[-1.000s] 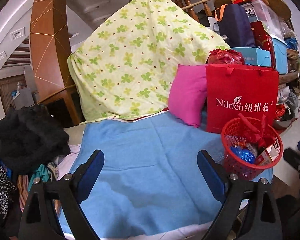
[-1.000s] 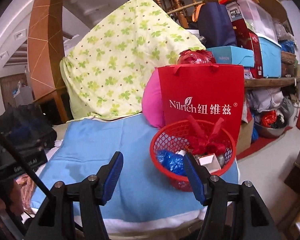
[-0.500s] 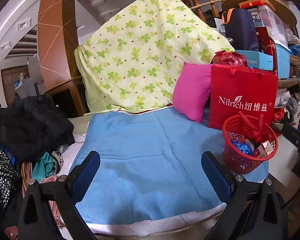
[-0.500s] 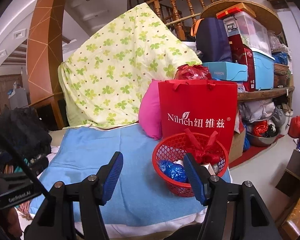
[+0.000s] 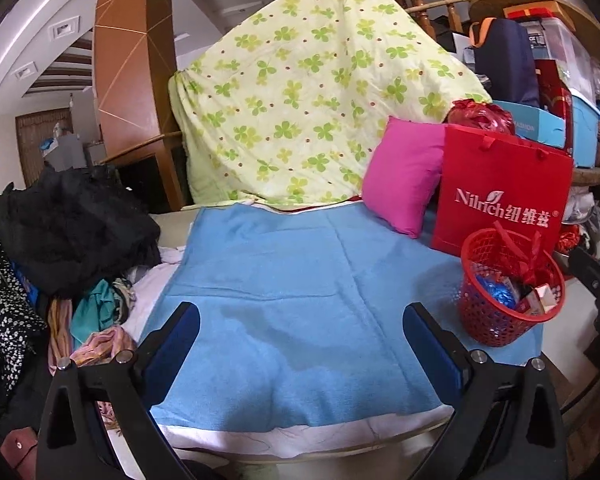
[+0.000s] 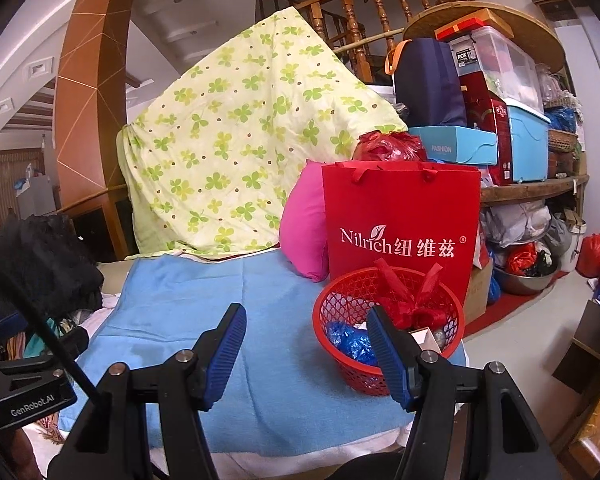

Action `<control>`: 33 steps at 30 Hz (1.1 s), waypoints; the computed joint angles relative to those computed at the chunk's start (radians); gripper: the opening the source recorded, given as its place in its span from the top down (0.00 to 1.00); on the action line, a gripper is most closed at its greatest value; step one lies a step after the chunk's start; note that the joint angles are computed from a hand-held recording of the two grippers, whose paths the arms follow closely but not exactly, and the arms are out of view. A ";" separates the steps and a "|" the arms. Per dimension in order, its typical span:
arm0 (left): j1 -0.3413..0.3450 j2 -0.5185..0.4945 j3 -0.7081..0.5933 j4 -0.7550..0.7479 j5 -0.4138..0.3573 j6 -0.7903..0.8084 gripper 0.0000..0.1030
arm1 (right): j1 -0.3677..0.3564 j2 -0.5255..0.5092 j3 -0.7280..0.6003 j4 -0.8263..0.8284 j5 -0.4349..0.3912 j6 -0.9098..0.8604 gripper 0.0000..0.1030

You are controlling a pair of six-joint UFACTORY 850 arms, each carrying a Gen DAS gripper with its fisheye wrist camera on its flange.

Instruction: Collect trash

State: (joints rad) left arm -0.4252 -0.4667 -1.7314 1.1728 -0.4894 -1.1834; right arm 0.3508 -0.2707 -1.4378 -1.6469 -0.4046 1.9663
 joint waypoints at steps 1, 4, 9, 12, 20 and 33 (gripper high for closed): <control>-0.001 0.000 0.002 0.022 -0.006 -0.014 0.02 | 0.001 -0.003 -0.004 0.001 -0.003 -0.001 0.36; -0.004 0.003 0.010 0.088 -0.019 -0.049 0.02 | 0.006 -0.011 -0.016 0.001 -0.020 -0.001 0.36; -0.004 0.009 0.018 0.135 -0.012 -0.075 0.02 | 0.013 -0.019 -0.028 -0.011 -0.057 -0.010 0.36; -0.002 0.006 0.010 0.135 -0.007 -0.073 0.02 | 0.014 -0.026 -0.036 -0.016 -0.069 -0.016 0.36; 0.004 -0.019 -0.029 0.094 0.010 -0.042 0.02 | 0.001 -0.037 -0.047 -0.037 -0.089 0.030 0.35; 0.009 -0.057 -0.080 0.052 0.047 -0.003 0.02 | -0.005 -0.059 -0.072 -0.028 -0.091 0.016 0.35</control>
State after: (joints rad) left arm -0.4163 -0.5235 -1.8119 1.2249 -0.4426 -1.1863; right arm 0.3460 -0.3295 -1.5096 -1.6744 -0.4952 1.9828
